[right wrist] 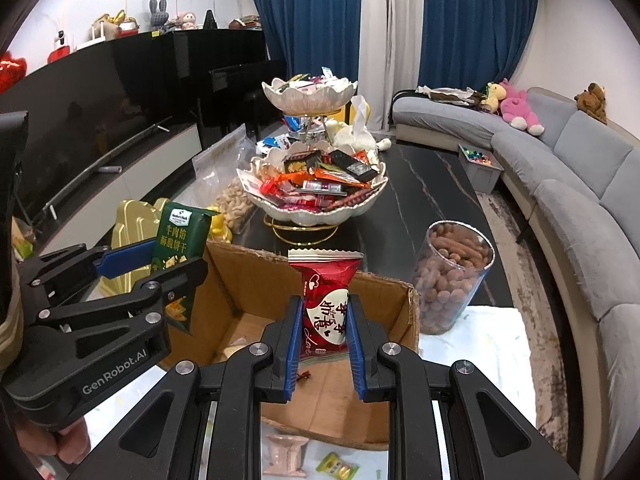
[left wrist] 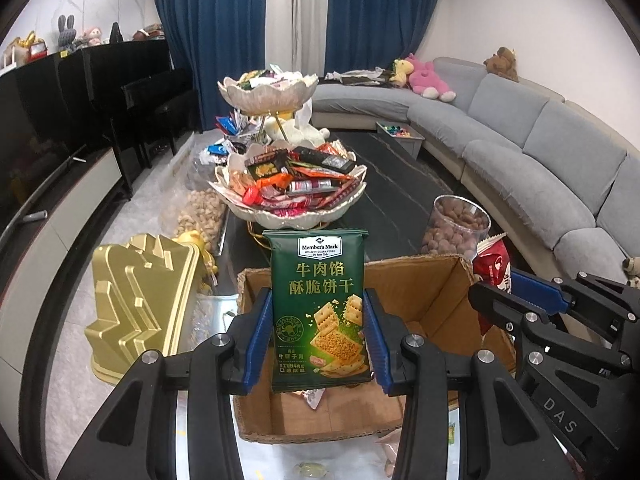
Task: Organize snacks
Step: 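Open both grippers to drop the green and red packets into the box, then withdraw both tools from the box back toward the remaining snacks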
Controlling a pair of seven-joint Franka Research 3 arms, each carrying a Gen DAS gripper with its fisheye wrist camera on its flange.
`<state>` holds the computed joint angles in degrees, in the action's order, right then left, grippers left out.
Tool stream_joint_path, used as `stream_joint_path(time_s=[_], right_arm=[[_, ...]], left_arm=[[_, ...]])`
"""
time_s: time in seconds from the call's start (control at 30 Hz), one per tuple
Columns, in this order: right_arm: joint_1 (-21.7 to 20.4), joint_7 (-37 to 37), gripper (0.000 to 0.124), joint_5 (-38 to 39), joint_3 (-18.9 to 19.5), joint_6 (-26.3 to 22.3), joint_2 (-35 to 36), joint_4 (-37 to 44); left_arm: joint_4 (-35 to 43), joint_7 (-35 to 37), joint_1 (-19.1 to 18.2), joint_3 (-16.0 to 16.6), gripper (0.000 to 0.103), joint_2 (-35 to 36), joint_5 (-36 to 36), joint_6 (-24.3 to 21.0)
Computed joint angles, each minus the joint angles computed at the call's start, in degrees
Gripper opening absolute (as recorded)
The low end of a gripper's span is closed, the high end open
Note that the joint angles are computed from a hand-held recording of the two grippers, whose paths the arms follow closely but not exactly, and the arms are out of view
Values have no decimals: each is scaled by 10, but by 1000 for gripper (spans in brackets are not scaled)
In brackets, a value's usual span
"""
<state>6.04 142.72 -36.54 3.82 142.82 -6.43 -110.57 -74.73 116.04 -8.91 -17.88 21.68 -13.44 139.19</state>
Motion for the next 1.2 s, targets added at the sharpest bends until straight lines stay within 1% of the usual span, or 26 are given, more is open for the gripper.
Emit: stream_joint_path(time_s=[0.17,0.27,0.33,0.37,0.43,0.5,0.53,0.63,0.7,0.87,1.07,1.2], right_arm=[[1,-9,22,8,-2,-1,4,1],[1,-15,23,11,-4,2,4,0],[1,-12,26,3,-3,3,3,-1],[0,-8,29,-4,-1,-1,2,1],[0,5,52,-21,2,-9,3,6],[-1,26,60,-47,5,-18,-1,7],[-1,32,65,-55,6,-22,-3,8],[-1,52,73,-76,9,-36,-8,10],[-1,58,75,-82,10,-41,-14,9],[-2,67,76,-94,15,-49,-23,7],[-7,82,76,-103,24,-46,-47,-8],[-12,92,76,-109,34,-45,-65,-22]], left_arm=[[-5,-4,-2,1,43,3,4,-6],[-17,-4,-1,2,43,-4,6,-1],[-20,-6,0,2,46,-7,6,-1],[-23,-9,-1,4,48,-9,8,0],[-25,-16,-2,7,63,-13,12,4],[-27,-22,1,8,68,-16,11,11],[-25,-23,2,8,73,-16,10,9],[-28,-23,5,9,82,-22,11,19],[-34,-22,5,11,87,-27,17,29],[-52,-12,9,10,94,-44,15,52],[-87,4,15,10,95,-73,-1,82],[-111,7,19,13,95,-95,-18,86]])
